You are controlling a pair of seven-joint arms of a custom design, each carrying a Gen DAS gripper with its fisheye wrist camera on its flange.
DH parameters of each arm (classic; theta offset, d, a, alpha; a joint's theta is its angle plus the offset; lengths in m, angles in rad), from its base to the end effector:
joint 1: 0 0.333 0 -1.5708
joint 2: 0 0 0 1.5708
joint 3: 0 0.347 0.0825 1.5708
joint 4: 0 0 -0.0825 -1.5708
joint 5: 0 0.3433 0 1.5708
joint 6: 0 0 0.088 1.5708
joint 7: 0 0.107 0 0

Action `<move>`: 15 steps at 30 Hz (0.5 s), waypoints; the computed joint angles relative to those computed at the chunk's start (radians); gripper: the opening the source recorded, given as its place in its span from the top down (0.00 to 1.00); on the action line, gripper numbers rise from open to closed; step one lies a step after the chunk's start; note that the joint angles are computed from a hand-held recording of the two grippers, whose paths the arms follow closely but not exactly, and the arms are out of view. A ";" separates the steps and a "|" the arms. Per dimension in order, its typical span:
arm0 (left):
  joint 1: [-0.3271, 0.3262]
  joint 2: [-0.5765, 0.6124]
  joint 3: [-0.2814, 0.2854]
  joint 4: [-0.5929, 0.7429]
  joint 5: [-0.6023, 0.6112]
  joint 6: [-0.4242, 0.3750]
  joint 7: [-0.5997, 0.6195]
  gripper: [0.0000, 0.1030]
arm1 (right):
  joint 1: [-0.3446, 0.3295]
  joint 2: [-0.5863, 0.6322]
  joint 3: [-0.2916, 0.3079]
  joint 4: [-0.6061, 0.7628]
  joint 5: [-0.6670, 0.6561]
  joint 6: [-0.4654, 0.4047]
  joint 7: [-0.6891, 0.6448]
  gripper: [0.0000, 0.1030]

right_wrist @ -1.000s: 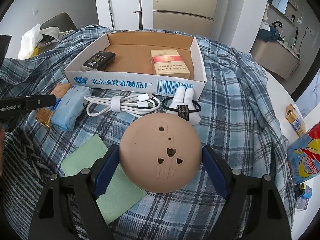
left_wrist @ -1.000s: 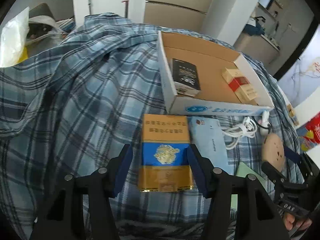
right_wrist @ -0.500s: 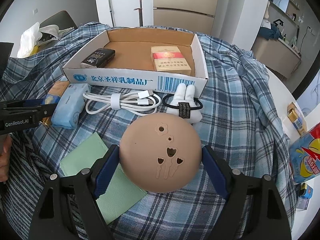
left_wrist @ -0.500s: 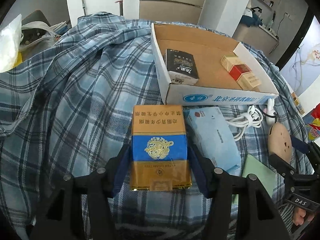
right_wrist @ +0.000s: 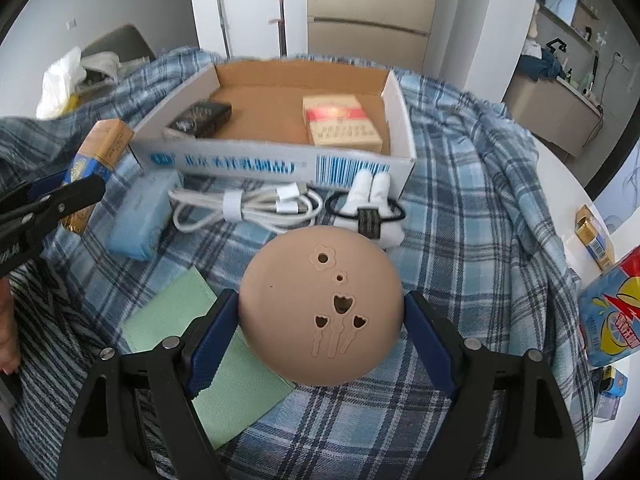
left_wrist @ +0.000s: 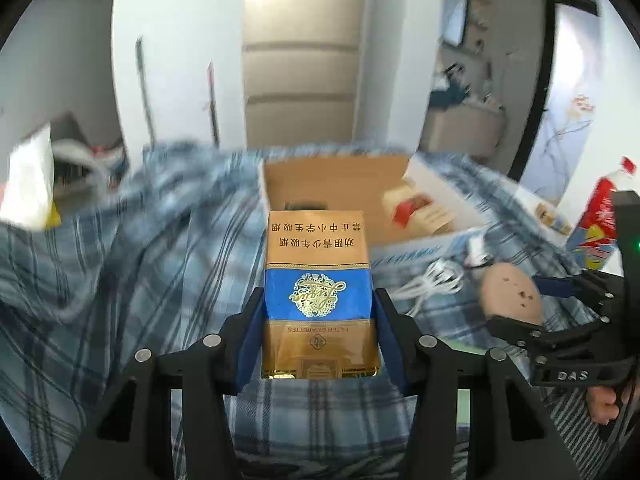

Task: Organize soft objects
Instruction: 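Lift the coaster and gold pack and carry them toward the box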

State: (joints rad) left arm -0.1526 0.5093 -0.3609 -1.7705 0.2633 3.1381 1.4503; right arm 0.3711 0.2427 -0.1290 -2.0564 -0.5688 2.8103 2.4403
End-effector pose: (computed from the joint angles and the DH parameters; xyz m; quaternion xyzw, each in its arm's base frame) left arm 0.6129 -0.3150 0.4506 -0.4475 0.7818 -0.3925 0.1855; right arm 0.5734 0.1738 0.4274 -0.6334 0.7158 -0.2197 0.1954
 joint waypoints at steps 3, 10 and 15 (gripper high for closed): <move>-0.024 -0.017 0.032 -0.037 0.029 0.094 -0.003 0.47 | -0.013 -0.004 0.008 -0.012 0.025 0.030 -0.018 0.21; -0.188 -0.064 0.235 -0.120 0.055 0.289 -0.045 0.47 | 0.041 -0.030 -0.069 -0.041 -0.150 0.107 0.157 0.21; -0.210 -0.068 0.259 -0.127 0.044 0.298 -0.052 0.46 | 0.017 -0.031 -0.046 -0.038 -0.179 0.114 0.176 0.21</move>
State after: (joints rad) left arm -0.3623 0.4416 -0.1015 -1.8978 0.3076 3.4362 1.3981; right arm 0.3879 0.2116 -0.1755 -2.0942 -0.7481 2.9244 2.6162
